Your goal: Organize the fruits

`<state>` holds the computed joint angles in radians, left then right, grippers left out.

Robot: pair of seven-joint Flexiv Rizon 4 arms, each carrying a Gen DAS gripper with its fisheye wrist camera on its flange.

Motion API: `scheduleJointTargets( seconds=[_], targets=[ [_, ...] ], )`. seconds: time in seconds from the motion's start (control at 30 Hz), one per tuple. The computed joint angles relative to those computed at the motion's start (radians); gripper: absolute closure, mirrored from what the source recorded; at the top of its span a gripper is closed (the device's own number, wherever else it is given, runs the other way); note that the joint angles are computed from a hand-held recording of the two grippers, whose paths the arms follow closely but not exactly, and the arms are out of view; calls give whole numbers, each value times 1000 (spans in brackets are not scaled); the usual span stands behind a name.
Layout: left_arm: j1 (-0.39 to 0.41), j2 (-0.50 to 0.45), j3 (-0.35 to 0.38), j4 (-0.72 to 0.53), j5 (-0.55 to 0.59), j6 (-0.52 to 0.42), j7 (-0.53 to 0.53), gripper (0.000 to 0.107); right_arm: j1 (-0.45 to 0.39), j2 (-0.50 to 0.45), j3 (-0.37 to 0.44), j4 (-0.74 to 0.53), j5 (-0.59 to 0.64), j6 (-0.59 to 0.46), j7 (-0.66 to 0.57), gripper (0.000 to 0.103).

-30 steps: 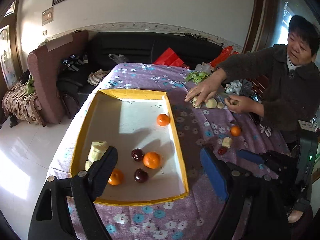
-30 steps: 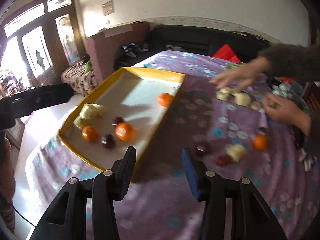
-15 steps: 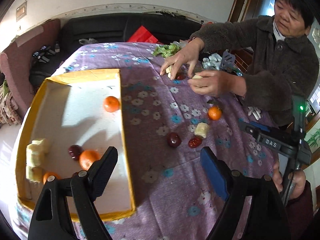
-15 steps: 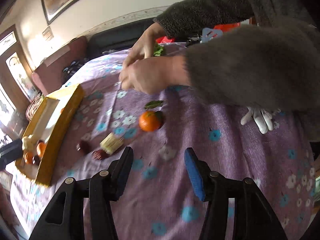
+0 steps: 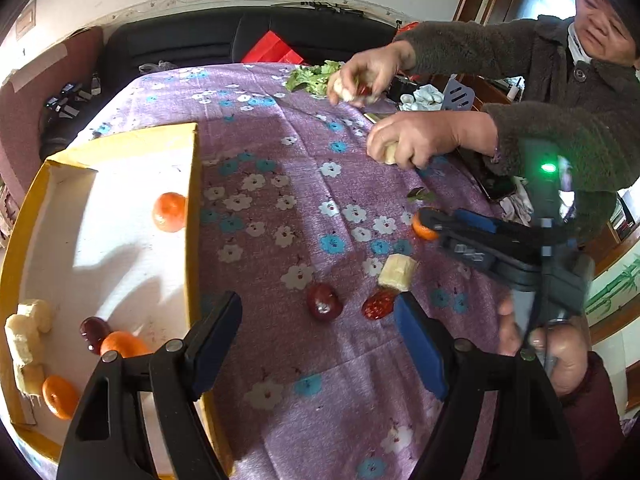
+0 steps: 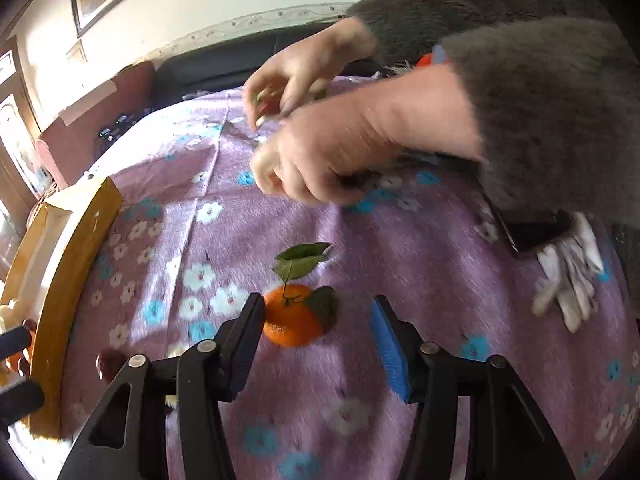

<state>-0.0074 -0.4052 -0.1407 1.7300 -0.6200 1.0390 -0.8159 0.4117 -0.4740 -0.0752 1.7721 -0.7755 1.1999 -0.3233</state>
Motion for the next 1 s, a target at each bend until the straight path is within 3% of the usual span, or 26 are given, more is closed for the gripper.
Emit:
scheduleJointTargets(
  seconds=[0.13, 0.17, 0.2, 0.23, 0.4, 0.53, 0.7, 0.8, 0.83, 0.87, 0.93, 1.0],
  targets=[
    [-1, -1, -2, 1, 1, 5, 10, 29, -4, -47, 30, -61, 46, -56, -69, 45],
    [-1, -1, 0, 3, 2, 9, 8, 29, -2, -54, 34, -69, 57, -65, -84, 50],
    [-1, -1, 1, 2, 2, 10, 4, 29, 6, -58, 28, -74, 55, -72, -84, 62],
    [1, -2, 4, 0, 5, 3, -4, 29, 22, -57, 8, -68, 34, -76, -67, 62],
    [3, -17, 5, -38, 14, -57, -36, 29, -4, -13, 24, -6, 74, -10, -52, 62],
    [-36, -56, 12, -87, 87, -77, -71, 29, -28, 74, 33, 108, 114, 88, -5, 62],
    [-109, -127, 32, -160, 221, -52, -125, 29, 2, 173, -40, 248, -77, 158, 158, 62],
    [-143, -164, 50, -195, 304, -20, -161, 29, -16, 181, -52, 269, -186, 184, 248, 62],
    [-147, -171, 52, -201, 325, -18, -163, 34, -32, 179, -48, 273, -201, 197, 264, 62],
    [-152, -177, 55, -208, 346, -17, -163, 55, -48, 172, -39, 273, -206, 213, 274, 62],
    [-161, -184, 62, -216, 386, -20, -161, 79, -76, 162, -18, 276, -189, 237, 270, 62],
    [-167, -181, 66, -207, 411, 12, -167, 80, -87, 155, -6, 277, -164, 243, 249, 62]
  ],
)
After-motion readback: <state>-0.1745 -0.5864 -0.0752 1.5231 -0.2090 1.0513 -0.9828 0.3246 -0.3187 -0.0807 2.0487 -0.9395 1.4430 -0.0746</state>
